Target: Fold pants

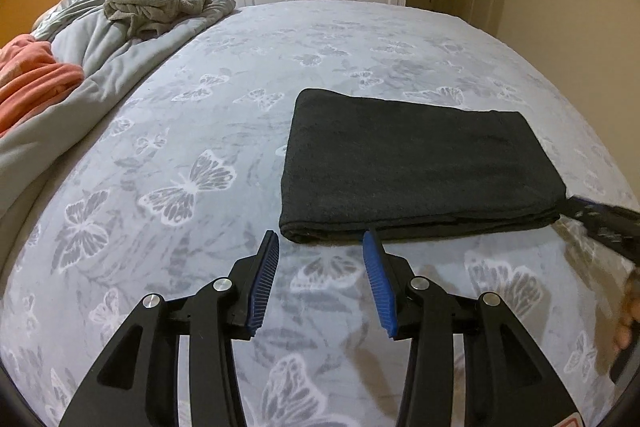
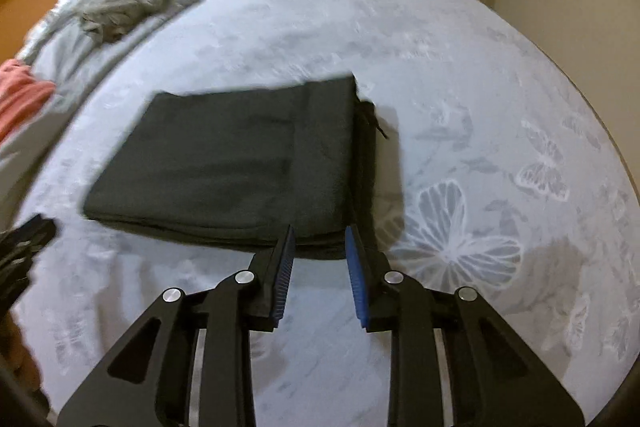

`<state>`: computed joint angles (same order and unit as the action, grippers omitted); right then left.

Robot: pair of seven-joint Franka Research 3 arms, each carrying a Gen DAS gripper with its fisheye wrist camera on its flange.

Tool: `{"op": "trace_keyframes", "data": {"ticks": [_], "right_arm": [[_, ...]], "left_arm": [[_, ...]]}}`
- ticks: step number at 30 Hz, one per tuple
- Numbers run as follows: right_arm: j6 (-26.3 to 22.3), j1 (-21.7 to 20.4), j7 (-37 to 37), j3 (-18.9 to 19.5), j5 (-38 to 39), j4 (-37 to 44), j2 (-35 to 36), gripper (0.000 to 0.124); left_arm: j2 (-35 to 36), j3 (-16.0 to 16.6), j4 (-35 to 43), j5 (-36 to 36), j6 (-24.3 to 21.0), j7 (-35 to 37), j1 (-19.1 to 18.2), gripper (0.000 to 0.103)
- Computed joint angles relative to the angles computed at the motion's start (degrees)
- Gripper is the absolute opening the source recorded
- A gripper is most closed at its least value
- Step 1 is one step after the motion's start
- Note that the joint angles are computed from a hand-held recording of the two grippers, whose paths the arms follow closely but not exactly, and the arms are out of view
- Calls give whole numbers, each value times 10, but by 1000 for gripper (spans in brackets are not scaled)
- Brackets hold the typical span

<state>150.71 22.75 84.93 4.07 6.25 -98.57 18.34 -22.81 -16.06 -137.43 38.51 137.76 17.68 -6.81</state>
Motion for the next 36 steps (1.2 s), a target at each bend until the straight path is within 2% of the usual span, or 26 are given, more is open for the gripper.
{"op": "trace_keyframes", "data": {"ticks": [1, 2, 4, 5, 6, 8, 9, 11, 12, 13, 14, 15, 16, 18, 19, 22, 23, 24, 25, 26, 27, 29, 31, 32, 34, 36], "right_arm": [[-27, -1, 4, -2, -1, 20, 20, 25], [-31, -8, -3, 4, 15, 24, 24, 25], [-14, -26, -27, 19, 61, 12, 16, 28], [-12, -31, -36, 23, 79, 12, 14, 37], [-8, -37, -44, 27, 98, 13, 14, 58], [5, -43, -54, 32, 129, 26, 25, 82], [-5, -48, -64, 37, 143, 42, 35, 84], [-41, -53, -68, 43, 165, 94, 75, 84], [-54, -52, -67, 43, 171, 110, 89, 84], [-63, -54, -74, 48, 181, 127, 105, 82], [-60, -51, -84, 48, 183, 123, 101, 69], [-72, -55, -108, 58, 190, 130, 99, 40], [-75, -50, -111, 55, 188, 129, 91, 36], [-57, -57, -153, 68, 215, 114, 58, 33], [-71, -76, -189, 84, 255, 111, 39, 33], [-83, -78, -231, 73, 289, 80, -5, 35], [-86, -72, -221, 64, 269, 73, -8, 46], [-85, -48, -189, 35, 209, 54, -8, 61], [-78, -28, -135, 13, 131, 33, -9, 65], [-71, -6, -111, -14, 90, 12, -14, 62], [-57, -1, -109, -21, 90, -14, -28, 61], [-22, -36, -112, 8, 137, -72, -74, 60], [-20, -42, -106, 13, 155, -99, -115, 62], [-11, -44, -116, 17, 176, -112, -133, 62], [12, -43, -145, 21, 216, -151, -180, 63], [62, -33, -149, 25, 223, -205, -229, 71]], "left_arm": [[1, 1, -1, 1, 0, 0, 1, 55], [1, 3, -3, 1, 3, -1, 3, 61], [-6, 25, -22, -9, 48, -2, 8, 79], [-9, 39, -33, -21, 81, 0, 11, 81], [-7, 59, -42, -45, 118, 5, 15, 84], [8, 83, -50, -93, 166, 16, 23, 84], [24, 100, -53, -127, 199, 31, 22, 84], [62, 123, -44, -191, 224, 68, 16, 84], [79, 139, -47, -232, 253, 96, 6, 82], [90, 149, -48, -267, 269, 121, -3, 66], [100, 147, -48, -280, 283, 130, 0, 60], [105, 150, -50, -295, 311, 157, -5, 20], [108, 150, -42, -319, 310, 188, -11, 12], [83, 125, -32, -297, 288, 182, 11, 10], [65, 117, -33, -292, 283, 187, 17, 10], [-2, 101, -45, -290, 236, 197, 21, 11], [-11, 95, -46, -289, 215, 197, 23, 13], [-15, 89, -50, -290, 186, 195, 21, 19], [-13, 74, -51, -279, 148, 184, 26, 19], [-11, 55, -49, -258, 113, 165, 37, 18], [-13, 29, -51, -224, 77, 137, 47, 16], [-33, 11, -64, -194, 58, 100, 39, 17], [-53, 8, -58, -186, 32, 93, 17, 17], [-65, 4, -54, -181, 21, 88, 9, 19], [-92, -31, -41, -140, -8, 49, 6, 37], [-104, -68, -23, -94, -50, 18, 1, 50]]}}
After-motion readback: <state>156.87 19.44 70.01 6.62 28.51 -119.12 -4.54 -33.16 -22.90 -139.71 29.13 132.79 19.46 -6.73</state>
